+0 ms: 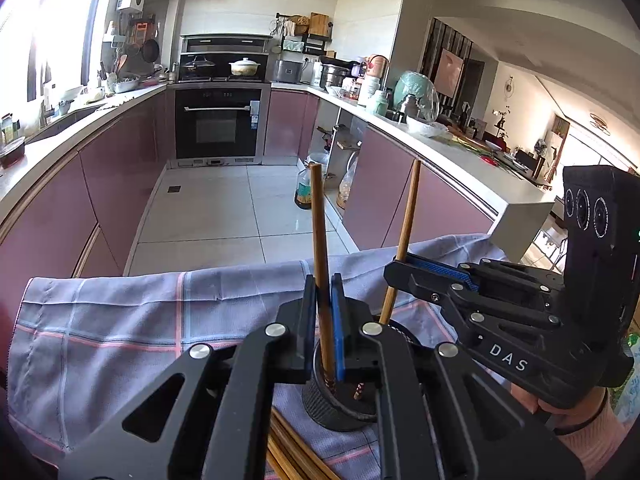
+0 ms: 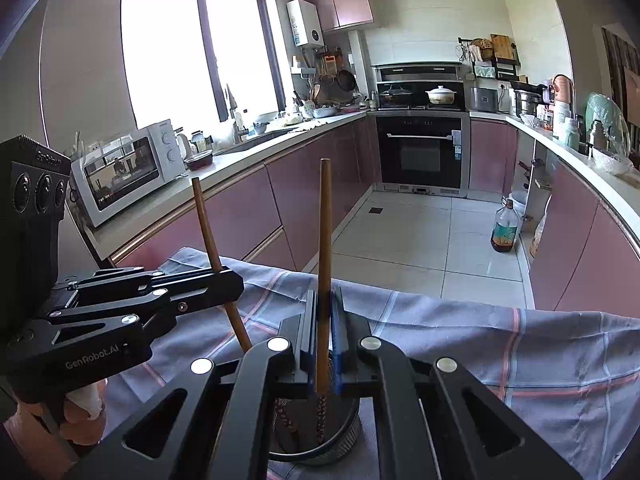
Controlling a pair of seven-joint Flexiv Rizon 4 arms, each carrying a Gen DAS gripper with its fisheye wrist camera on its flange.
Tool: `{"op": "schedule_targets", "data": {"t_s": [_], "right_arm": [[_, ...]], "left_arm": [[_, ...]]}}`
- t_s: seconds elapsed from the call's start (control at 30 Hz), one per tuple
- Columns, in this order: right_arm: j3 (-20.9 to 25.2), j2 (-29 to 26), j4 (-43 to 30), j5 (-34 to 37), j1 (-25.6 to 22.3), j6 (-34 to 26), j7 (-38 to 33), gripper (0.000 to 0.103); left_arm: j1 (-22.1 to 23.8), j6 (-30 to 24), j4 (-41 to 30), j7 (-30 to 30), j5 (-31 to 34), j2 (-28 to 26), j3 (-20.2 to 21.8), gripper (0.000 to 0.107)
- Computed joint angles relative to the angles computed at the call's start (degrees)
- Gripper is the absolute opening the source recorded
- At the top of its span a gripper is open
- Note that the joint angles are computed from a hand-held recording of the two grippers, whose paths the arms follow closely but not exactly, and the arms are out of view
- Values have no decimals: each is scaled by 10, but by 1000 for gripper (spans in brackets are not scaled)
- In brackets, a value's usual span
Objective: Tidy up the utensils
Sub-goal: 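Lower the chopsticks into the black mesh holder and open both grippers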
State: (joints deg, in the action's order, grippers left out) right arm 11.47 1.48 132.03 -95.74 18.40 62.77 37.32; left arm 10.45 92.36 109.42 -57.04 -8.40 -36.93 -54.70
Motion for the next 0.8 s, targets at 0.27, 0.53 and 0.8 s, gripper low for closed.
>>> {"op": "schedule_targets", "data": {"t_s": [0.27,0.53,0.8], "right_arm": [[-4,-10,-6,20,-3,0,-8,8],[-5,-21,-10,23,-2,-7,0,16],[-1,-13,-9,22,2,-21,2,27]], "left_arm": [[-47,-7,-24,0,-20,1,54,10],[-50,27,-15,-11,-13,-1,66,30],[-28,72,6,-56,36,3,66,37]]}}
